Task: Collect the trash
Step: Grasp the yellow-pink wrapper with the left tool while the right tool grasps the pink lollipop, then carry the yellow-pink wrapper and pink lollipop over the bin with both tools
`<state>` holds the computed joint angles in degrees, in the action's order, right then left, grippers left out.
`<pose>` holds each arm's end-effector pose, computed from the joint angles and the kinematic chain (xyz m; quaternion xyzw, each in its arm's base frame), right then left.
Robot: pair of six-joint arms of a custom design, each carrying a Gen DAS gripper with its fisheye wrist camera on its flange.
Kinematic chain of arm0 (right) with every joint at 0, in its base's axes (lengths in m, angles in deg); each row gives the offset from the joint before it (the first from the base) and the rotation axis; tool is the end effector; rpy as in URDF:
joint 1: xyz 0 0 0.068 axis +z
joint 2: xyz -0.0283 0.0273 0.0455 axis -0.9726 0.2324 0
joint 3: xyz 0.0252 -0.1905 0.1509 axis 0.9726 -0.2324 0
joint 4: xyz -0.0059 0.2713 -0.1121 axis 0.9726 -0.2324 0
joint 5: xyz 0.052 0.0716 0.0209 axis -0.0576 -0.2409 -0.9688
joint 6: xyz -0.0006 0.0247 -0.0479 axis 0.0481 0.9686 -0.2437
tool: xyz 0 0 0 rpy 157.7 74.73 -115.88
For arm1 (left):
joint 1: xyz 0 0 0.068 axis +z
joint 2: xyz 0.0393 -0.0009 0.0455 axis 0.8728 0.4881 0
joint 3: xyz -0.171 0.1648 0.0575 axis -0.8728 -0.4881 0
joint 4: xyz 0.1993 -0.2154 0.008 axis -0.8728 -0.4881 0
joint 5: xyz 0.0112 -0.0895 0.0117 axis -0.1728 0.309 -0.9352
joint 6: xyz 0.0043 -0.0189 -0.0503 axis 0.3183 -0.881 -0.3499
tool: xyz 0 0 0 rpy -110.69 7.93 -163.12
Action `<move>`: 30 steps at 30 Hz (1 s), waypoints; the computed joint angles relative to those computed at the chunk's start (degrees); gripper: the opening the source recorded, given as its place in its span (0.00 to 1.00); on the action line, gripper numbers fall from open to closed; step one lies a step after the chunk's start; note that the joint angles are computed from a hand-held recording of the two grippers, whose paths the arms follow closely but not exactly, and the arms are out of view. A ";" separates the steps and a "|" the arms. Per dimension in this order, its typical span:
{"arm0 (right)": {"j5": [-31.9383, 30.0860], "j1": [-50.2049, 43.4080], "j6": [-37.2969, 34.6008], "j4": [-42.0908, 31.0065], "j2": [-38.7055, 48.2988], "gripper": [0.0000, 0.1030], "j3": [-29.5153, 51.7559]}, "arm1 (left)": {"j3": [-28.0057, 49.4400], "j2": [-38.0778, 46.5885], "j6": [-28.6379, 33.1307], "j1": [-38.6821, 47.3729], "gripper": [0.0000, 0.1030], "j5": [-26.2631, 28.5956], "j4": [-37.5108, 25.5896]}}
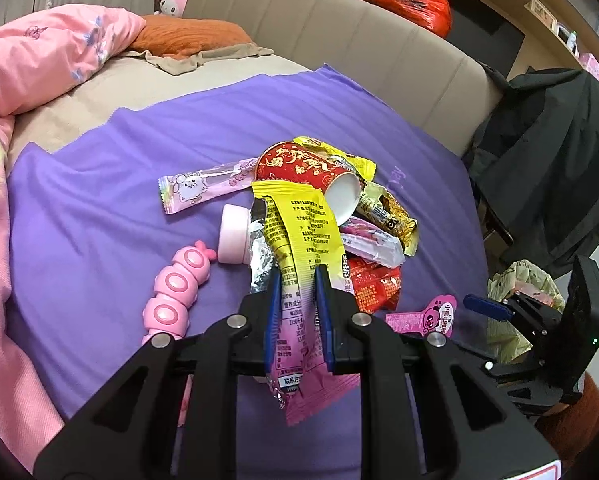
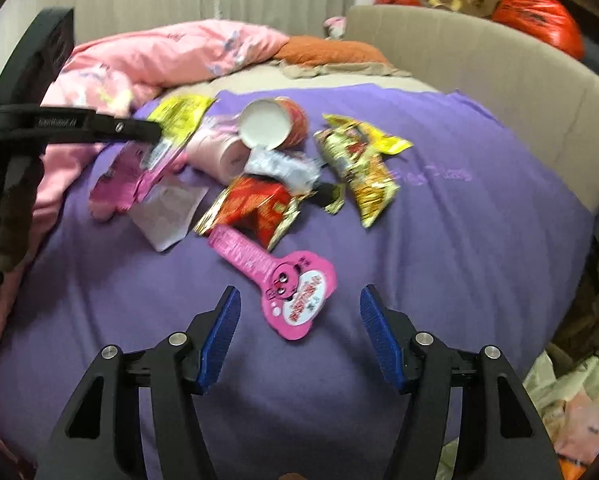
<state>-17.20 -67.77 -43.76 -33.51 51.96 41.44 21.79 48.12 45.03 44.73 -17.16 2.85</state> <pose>0.3150 0.0652 0.0998 -0.4482 0.8227 0.1476 0.3171 0.2404 -0.0638 0.1256 -0.1652 0.9042 -0.1003 0.3808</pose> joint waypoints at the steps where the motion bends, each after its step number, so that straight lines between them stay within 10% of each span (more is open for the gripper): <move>1: 0.16 0.07 -1.19 -0.56 1.29 0.57 1.03 | 0.07 0.10 0.08 -0.02 0.15 -0.07 -0.02; 12: 14.51 7.28 -2.62 17.01 2.46 0.42 -5.46 | 0.30 1.09 0.26 -0.18 0.15 -0.49 0.27; 30: -3.20 -9.79 3.52 0.01 -18.06 0.42 -6.29 | 3.01 -4.76 -4.66 -12.40 0.15 -13.83 -4.21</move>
<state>-20.40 -77.56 -40.24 -33.50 33.90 35.15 24.80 43.36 40.38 32.33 -30.99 -1.36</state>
